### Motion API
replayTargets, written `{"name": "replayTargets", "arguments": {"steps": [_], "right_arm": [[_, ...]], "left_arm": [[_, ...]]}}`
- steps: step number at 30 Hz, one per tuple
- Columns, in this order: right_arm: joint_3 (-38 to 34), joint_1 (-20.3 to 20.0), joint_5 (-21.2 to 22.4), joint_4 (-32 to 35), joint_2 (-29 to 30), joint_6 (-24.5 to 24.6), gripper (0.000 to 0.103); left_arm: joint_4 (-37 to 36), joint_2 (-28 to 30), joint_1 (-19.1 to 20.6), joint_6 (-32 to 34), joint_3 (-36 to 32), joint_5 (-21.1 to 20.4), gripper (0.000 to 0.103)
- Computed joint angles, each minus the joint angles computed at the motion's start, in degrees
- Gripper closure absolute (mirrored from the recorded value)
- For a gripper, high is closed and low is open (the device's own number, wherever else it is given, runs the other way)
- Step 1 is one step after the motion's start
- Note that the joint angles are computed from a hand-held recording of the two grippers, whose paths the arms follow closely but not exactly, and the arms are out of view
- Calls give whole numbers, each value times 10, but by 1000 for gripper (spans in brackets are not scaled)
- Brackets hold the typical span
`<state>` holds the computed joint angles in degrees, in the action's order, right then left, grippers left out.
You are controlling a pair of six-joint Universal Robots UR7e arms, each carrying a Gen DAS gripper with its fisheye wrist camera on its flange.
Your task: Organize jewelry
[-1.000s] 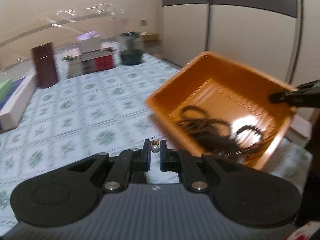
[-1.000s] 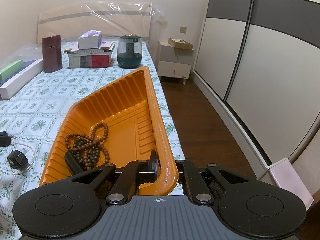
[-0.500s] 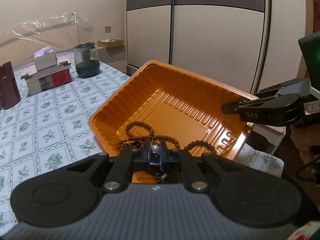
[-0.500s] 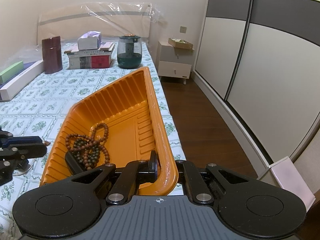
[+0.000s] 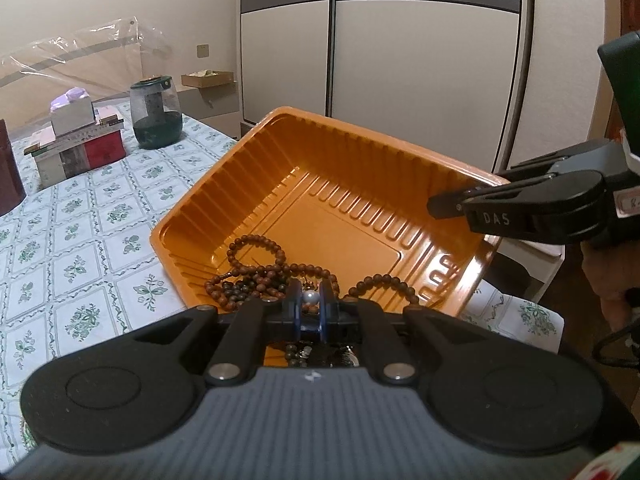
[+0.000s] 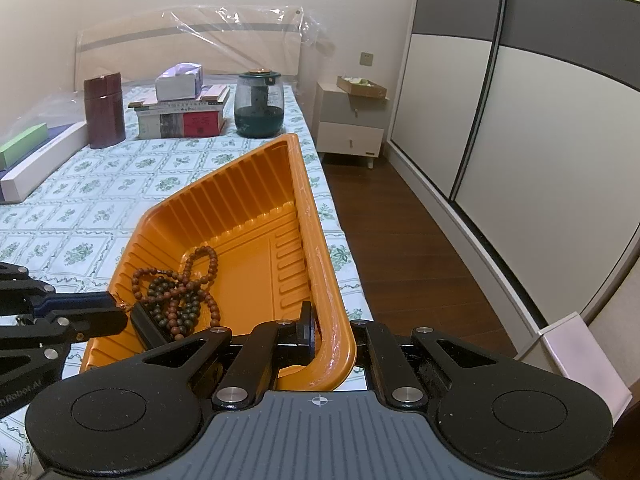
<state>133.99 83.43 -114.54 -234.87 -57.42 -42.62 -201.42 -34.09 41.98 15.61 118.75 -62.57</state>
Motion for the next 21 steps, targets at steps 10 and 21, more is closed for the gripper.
{"name": "replayTargets", "arguments": {"steps": [10,21], "right_arm": [[0,0,1,1,-1,0,97],[-1,-1,1,0,1,-1,97]], "left_arm": [[-9,-6,5,-10,12,7,87],[-47,-59,17,-35,71,94,87]]}}
